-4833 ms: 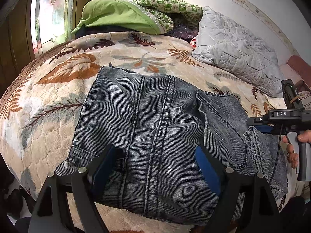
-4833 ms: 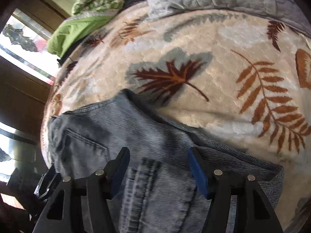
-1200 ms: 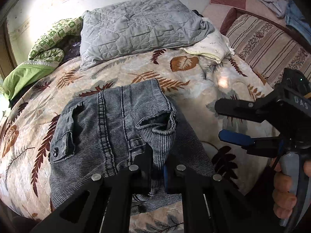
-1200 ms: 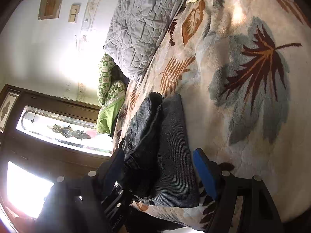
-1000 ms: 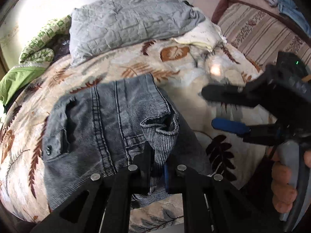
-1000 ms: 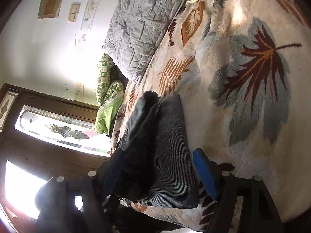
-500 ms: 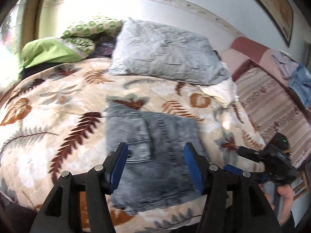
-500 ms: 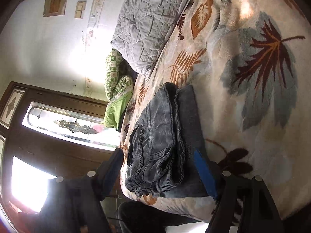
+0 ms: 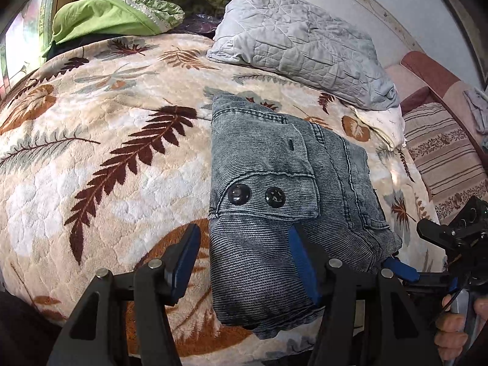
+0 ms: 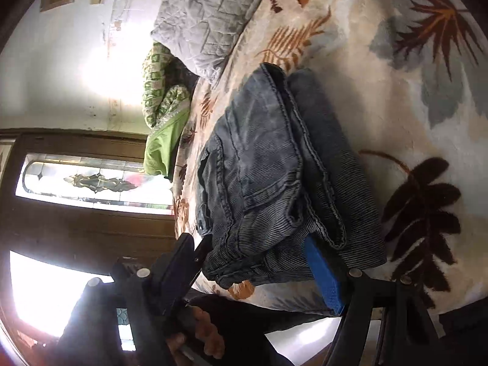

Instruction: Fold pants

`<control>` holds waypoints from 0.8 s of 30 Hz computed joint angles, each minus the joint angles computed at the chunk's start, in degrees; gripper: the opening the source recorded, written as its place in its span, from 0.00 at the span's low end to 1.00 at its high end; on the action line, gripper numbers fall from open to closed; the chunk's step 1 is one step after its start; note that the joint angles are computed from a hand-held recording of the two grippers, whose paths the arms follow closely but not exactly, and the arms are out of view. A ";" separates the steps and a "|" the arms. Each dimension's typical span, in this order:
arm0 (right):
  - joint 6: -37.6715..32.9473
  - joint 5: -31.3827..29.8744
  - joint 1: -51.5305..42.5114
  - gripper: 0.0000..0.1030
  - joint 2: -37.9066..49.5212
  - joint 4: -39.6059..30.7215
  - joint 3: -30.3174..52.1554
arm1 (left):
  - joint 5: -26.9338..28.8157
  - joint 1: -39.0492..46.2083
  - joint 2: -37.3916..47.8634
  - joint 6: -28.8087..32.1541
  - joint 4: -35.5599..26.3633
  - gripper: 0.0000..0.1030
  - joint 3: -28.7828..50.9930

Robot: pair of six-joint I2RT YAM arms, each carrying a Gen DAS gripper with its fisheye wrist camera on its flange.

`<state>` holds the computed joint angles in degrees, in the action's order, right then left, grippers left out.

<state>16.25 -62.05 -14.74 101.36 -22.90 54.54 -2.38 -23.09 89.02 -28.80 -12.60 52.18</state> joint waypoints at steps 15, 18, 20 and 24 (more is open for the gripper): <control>3.27 17.61 4.48 0.08 -5.14 3.88 -1.33 | -1.00 0.45 -0.72 -0.21 -0.73 0.69 0.06; 0.09 24.03 6.40 0.07 -14.29 2.73 -3.47 | -4.33 -0.56 -5.86 -1.02 0.05 0.69 -1.20; -1.68 27.33 7.49 0.07 -16.54 2.27 -4.78 | -8.00 -2.39 -5.64 0.64 -0.32 0.72 -0.48; -2.52 28.52 8.23 0.08 -9.69 4.70 -6.56 | -11.57 -5.25 3.93 3.61 -4.52 0.73 2.78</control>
<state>13.73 -33.53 -6.51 91.67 -18.20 47.98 -13.94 -28.34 92.95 -25.19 -17.12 54.96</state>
